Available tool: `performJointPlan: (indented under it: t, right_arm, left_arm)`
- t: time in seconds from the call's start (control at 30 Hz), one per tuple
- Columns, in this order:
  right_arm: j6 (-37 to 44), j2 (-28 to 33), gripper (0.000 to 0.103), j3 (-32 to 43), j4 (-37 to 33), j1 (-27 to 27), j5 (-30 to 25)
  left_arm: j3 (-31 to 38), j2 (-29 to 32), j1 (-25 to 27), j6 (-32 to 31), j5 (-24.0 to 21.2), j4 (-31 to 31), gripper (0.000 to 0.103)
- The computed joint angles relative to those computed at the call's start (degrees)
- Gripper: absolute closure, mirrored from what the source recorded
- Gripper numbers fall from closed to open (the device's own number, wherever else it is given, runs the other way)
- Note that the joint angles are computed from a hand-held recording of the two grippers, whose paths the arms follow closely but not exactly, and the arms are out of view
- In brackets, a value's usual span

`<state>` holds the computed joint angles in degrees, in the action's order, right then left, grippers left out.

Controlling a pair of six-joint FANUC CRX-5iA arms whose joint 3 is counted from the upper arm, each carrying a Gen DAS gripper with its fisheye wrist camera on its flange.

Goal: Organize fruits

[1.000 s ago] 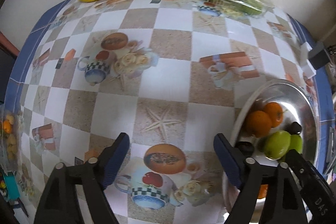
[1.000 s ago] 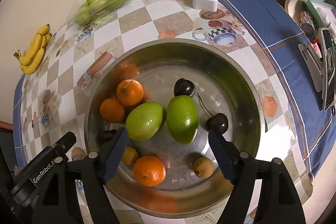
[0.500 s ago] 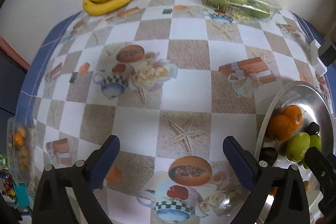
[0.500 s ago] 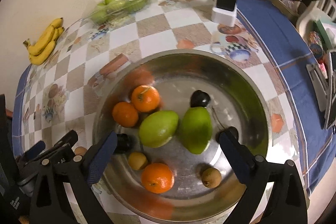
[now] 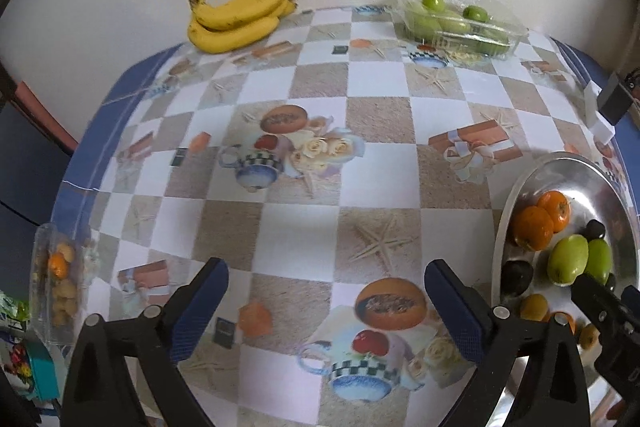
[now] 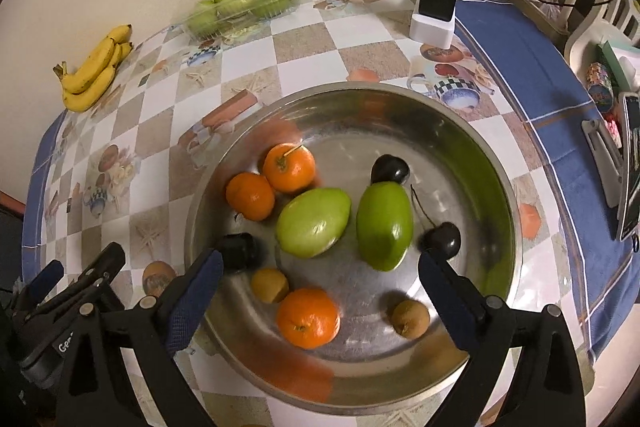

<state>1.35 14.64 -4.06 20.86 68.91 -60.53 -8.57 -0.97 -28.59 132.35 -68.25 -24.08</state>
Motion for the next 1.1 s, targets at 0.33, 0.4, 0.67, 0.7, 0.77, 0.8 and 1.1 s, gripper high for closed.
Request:
performJointPlan:
  t: [0.33,0.4,0.67,0.7,0.77,0.8,1.1]
  right_arm:
    - [-2.8,-1.9,0.005,-1.8,4.0,4.1,-1.9]
    - [-2.9,-2.1,0.005,-2.0,4.2,4.7,-2.4]
    - [-4.3,-3.7,0.005,-2.9,4.4,7.6,-4.5]
    - [-4.5,-4.0,0.005,-3.1,4.3,7.9,-4.7]
    - [-5.4,-4.4,0.005,-3.5,4.3,8.5,-5.2]
    - [-5.6,-4.5,0.005,-3.6,4.4,8.9,-5.5]
    - [-8.3,-6.4,0.005,-5.3,6.0,11.2,-6.8]
  left_arm:
    - [-0.8,-3.2,-3.0,1.3,-6.2,-3.3,0.003]
    - [-1.2,-4.1,-3.4,1.2,-7.1,-3.3,0.003]
    - [-3.7,-8.3,-4.2,1.5,-8.9,-1.6,0.003]
    - [-4.3,-9.1,-4.0,1.6,-8.6,-1.0,0.003]
    - [-5.4,-10.4,-3.8,1.8,-8.2,-0.2,0.003]
    - [-5.7,-11.0,-3.9,2.1,-8.2,-0.2,0.003]
    - [-8.7,-15.4,-1.6,1.3,-5.8,3.9,0.003]
